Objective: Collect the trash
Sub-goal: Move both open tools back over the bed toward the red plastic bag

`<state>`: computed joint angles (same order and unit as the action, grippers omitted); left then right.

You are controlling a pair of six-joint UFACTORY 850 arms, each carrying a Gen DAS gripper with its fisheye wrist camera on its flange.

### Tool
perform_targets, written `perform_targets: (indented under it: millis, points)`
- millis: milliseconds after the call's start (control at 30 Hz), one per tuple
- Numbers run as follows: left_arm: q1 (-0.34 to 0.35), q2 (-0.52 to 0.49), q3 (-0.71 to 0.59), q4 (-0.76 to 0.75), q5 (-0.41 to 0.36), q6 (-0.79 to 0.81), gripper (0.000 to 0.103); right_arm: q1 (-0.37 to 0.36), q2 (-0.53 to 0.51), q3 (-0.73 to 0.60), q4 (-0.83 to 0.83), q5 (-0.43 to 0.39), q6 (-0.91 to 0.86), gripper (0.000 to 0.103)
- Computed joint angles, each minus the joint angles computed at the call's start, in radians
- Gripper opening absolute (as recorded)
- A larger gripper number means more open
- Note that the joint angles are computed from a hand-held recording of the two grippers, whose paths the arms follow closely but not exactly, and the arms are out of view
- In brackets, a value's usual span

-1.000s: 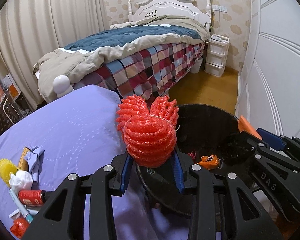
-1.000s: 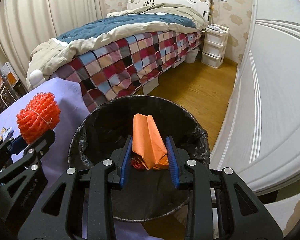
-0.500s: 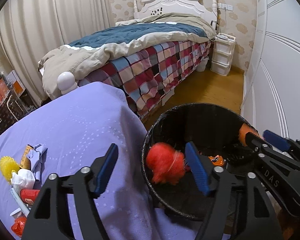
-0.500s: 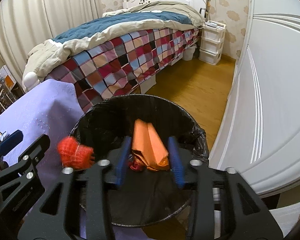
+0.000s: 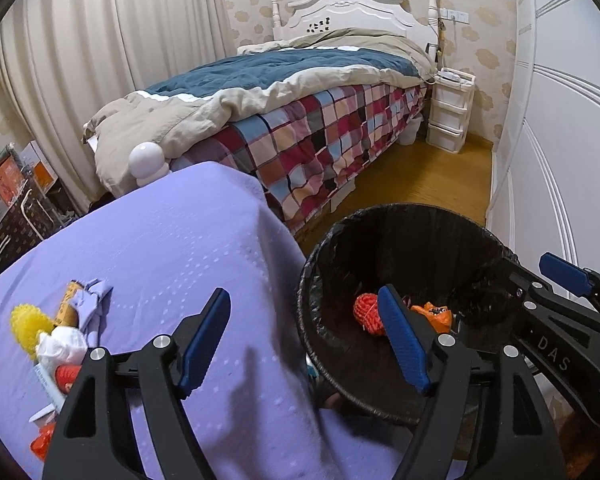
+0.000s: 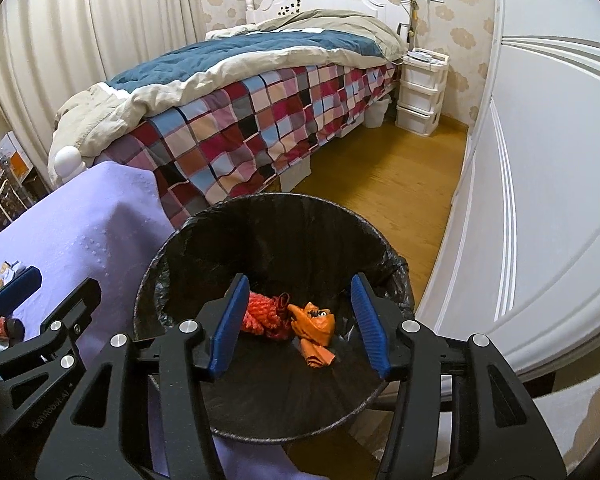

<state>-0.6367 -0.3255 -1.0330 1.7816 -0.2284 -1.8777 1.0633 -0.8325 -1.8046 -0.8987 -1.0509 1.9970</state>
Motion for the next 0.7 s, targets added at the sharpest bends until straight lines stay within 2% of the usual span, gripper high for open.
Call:
perform_targets:
  millis: [133,300,400,700]
  points:
    - [0.007,0.040,0.049,0.042,-0.010,-0.049,0.074,0.016,-0.011,-0.022,0.004,0.000,-0.009,0.053]
    - [0.026,0.095,0.119,-0.010,-0.017,-0.008,0.074,0.044,-0.038,-0.072,0.014,-0.004,-0.028,0.054]
    - [0.035,0.134,0.165,0.011,-0.026,-0.031,0.074,0.061,-0.063,-0.115,0.022,-0.009,-0.049,0.055]
    - [0.081,0.265,0.305,0.046,-0.090,-0.104,0.074,0.101,-0.142,-0.259,0.041,-0.028,-0.130,0.057]
